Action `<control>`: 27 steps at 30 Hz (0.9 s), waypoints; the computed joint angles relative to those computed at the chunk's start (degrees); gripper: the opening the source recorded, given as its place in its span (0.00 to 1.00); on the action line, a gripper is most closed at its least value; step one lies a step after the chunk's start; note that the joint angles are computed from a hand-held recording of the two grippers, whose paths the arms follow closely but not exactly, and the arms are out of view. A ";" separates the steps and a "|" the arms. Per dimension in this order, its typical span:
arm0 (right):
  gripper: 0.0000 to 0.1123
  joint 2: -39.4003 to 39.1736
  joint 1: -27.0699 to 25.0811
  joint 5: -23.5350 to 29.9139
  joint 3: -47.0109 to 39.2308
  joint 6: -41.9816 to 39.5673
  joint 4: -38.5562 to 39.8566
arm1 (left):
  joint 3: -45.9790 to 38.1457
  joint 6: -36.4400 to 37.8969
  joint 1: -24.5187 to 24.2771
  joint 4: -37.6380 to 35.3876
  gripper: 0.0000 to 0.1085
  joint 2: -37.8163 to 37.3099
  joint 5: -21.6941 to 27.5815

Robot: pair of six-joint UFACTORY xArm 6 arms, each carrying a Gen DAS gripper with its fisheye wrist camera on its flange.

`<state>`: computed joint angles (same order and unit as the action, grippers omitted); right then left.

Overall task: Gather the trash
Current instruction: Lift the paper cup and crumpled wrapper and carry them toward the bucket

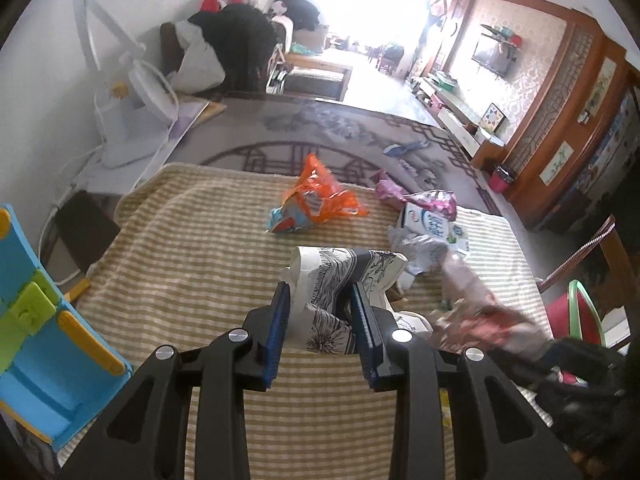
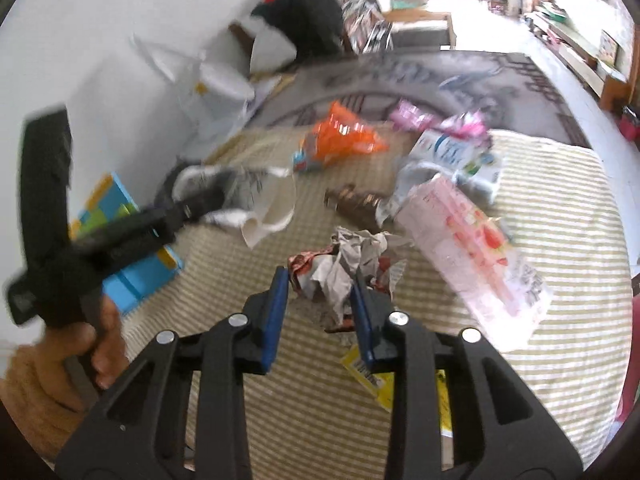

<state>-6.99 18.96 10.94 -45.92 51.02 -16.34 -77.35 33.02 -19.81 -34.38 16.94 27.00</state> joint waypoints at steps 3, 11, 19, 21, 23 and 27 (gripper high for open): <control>0.27 -4.13 -1.15 -0.08 1.64 8.58 -9.29 | 1.07 -0.08 -1.14 0.58 0.27 -1.56 -0.74; 0.27 -13.03 -4.08 1.30 6.44 19.71 -20.40 | 4.19 1.32 -4.07 1.26 0.27 -5.46 -3.32; 0.28 -20.88 -6.58 1.09 12.61 14.48 -16.02 | 7.43 -3.01 -7.85 4.79 0.27 -9.35 -5.54; 0.27 -23.09 -7.22 1.14 14.12 11.69 -14.03 | 8.45 -4.78 -9.11 6.25 0.27 -10.47 -6.50; 0.28 -24.98 -7.75 0.96 15.67 8.72 -11.49 | 9.22 -7.15 -10.21 8.19 0.27 -11.22 -7.17; 0.28 -29.72 -9.24 1.06 19.06 1.57 -5.40 | 10.24 -13.02 -12.48 12.95 0.27 -12.32 -8.24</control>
<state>-36.71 9.72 12.00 -26.87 52.59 -21.74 -67.10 20.00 -32.29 -21.44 4.63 18.76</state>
